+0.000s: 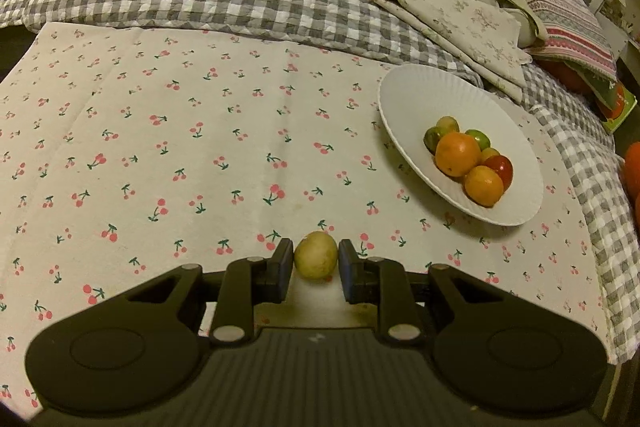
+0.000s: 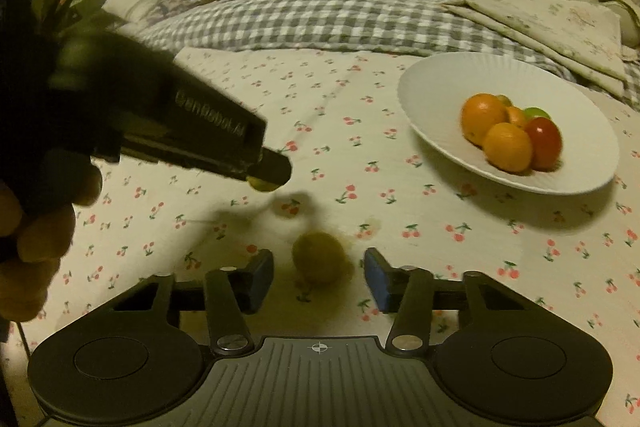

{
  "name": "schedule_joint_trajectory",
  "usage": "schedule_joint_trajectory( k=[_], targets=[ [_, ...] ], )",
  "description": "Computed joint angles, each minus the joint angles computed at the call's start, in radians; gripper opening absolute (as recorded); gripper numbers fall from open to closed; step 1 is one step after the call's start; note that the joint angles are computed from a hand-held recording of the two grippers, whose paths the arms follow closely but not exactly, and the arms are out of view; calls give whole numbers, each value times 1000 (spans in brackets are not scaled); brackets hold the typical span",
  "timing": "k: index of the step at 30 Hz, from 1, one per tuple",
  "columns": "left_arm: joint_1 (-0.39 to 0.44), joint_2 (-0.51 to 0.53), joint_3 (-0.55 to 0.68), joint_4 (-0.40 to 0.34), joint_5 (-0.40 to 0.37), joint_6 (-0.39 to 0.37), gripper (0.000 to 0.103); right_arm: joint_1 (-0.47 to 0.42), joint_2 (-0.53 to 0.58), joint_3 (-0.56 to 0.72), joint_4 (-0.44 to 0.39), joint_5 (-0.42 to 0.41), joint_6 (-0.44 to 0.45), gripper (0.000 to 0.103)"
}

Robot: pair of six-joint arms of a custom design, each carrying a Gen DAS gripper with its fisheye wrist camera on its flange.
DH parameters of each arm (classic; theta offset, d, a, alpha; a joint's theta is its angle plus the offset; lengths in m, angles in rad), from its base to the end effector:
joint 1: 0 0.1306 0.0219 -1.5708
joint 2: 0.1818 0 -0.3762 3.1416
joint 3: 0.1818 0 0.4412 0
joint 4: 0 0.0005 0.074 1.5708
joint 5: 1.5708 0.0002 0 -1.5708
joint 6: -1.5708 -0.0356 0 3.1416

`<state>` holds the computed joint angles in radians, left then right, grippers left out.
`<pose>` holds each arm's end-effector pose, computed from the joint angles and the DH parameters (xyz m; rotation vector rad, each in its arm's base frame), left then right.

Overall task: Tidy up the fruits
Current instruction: 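Grasp a small green-yellow fruit with the right tool, then carry both small fruits over the white plate and open both tools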

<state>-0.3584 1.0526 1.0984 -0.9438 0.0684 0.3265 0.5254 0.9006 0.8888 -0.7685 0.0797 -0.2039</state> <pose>0.3797 -0.1454 0.4201 0.0699 2.5036 -0.3748 0.3168 0.1798 0.3804 -0.3394 2.3389 0.2636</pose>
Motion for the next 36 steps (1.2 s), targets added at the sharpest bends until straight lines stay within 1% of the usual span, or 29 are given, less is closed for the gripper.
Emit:
schedule_joint_trajectory(
  k=[3, 4, 11, 25, 32, 36],
  targets=[
    [0, 1, 0, -2, -1, 5, 23, 7, 5, -1, 8, 19, 11, 28],
    [1, 0, -1, 0, 0, 4, 23, 5, 4, -1, 10, 17, 9, 27],
    [0, 0, -3, 4, -6, 5, 23, -18, -15, 4, 8, 8, -21, 27],
    [-9, -5, -1, 17, -27, 0, 23, -47, -44, 13, 0, 45, -63, 27],
    [-26, -7, 4, 36, -63, -27, 23, -77, -78, 13, 3, 57, -85, 27],
    [-38, -5, 10, 63, -87, -54, 23, -105, -107, 13, 8, 57, -103, 27]
  ],
)
